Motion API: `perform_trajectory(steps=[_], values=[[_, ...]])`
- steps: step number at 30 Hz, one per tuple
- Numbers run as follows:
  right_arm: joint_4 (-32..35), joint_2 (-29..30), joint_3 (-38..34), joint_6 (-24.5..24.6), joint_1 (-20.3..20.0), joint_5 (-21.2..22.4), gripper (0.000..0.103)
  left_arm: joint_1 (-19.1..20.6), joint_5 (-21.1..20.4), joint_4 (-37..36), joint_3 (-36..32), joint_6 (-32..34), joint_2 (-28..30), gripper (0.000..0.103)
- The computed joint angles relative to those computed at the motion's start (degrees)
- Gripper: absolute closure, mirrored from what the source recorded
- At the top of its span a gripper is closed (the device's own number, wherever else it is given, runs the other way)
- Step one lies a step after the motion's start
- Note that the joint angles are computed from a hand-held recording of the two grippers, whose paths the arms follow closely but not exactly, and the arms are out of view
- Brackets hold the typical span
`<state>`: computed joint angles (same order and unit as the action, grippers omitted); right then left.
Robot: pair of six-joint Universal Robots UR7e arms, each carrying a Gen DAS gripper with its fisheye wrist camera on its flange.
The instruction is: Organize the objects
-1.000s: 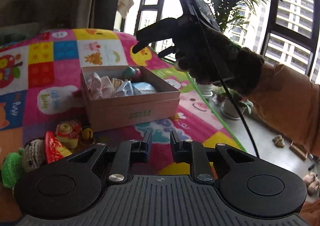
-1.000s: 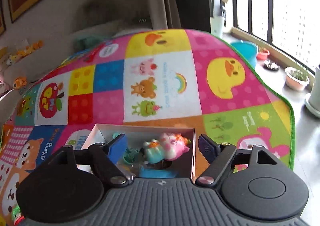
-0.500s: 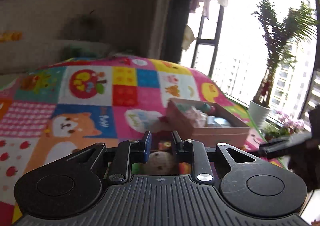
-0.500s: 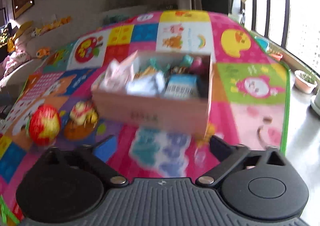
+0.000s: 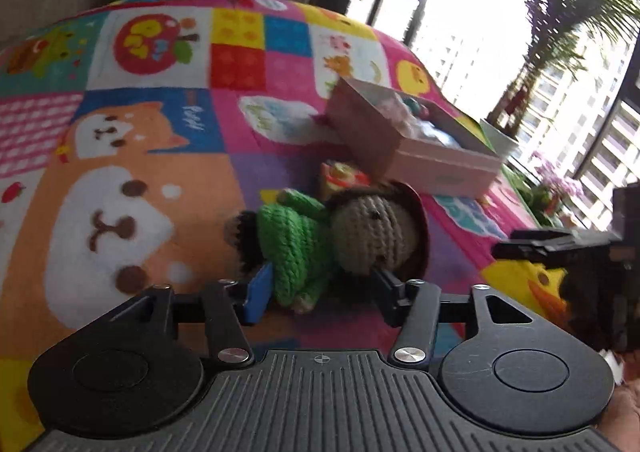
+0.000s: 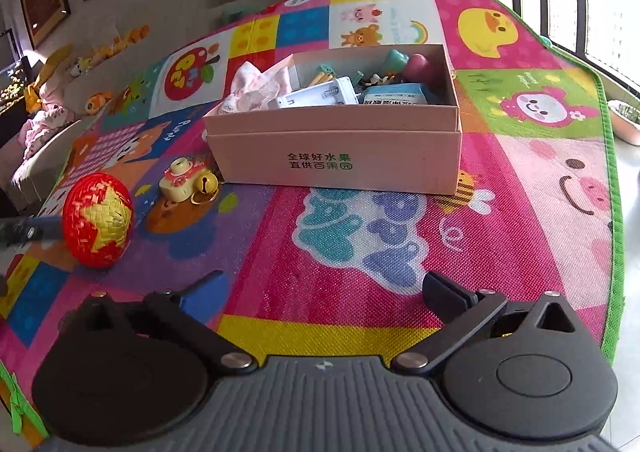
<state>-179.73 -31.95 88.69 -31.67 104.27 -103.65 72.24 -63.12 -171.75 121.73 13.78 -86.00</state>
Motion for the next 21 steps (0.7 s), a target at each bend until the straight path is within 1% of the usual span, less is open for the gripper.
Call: perform_trajectory(steps=[2,4,6,7,8,9,10,11,12,13,14,15,16,17,18,20,21], values=[[-0.1,0.1,0.0,-0.4,0.1,-0.1,0.000,-2.4,0.3,6.1,1.2,-0.9,-0.5,0.043],[-0.1,0.0,0.2,-0.3,0.0,0.3,0.000,-5.8,4.4,9.1,2.8,-0.1,0.0,0.043],[0.1,-0.2,0.2,0.0,-0.1,0.6,0.000,-9.4,10.5,8.2,4.7,3.3,1.7,0.034],[0.2,-0.1,0.1,0.1,-0.1,0.6,0.000,-10.5,13.0,7.7,5.0,4.4,3.0,0.031],[0.2,-0.1,0.1,0.0,-0.1,0.5,0.000,-10.9,13.1,7.0,5.0,4.6,3.8,0.033],[0.1,-0.1,0.1,-0.2,-0.1,0.4,0.000,-10.5,11.3,7.9,4.3,3.3,4.2,0.027],[0.0,0.0,0.1,-0.3,-0.1,0.2,0.000,-10.3,10.5,7.5,4.0,2.7,4.9,0.022],[0.0,-0.1,0.1,-0.4,-0.1,0.3,0.000,-10.2,10.2,6.9,3.7,2.4,5.6,0.016],[0.0,-0.1,0.2,-0.2,-0.1,0.4,0.000,-10.4,10.7,6.2,3.4,2.3,6.4,0.015],[0.2,-0.2,0.2,0.1,-0.2,0.7,0.000,-10.7,11.3,5.8,3.5,2.2,6.8,0.016],[0.4,-0.3,0.2,0.3,-0.3,1.1,0.000,-10.8,10.5,6.4,3.1,2.1,6.7,0.024],[0.5,-0.4,0.3,0.5,-0.4,1.5,0.000,-10.5,8.8,6.9,2.7,2.3,6.0,0.035],[0.7,-0.6,0.4,0.8,-0.6,2.0,0.000,-10.6,7.7,6.2,2.8,2.7,5.2,0.038],[0.9,-0.7,0.4,1.1,-0.7,2.4,0.000,-10.9,8.2,4.2,2.8,3.5,4.8,0.040],[1.1,-0.8,0.4,1.3,-0.8,2.7,0.000,-11.4,9.8,1.6,3.0,4.8,4.5,0.040],[1.1,-0.8,0.3,1.4,-0.8,2.9,0.000,-11.8,14.6,-4.2,2.7,9.0,5.1,0.041],[1.1,-0.8,0.3,1.3,-0.9,2.9,0.000,-11.5,16.8,-4.9,1.8,10.8,5.7,0.041]])
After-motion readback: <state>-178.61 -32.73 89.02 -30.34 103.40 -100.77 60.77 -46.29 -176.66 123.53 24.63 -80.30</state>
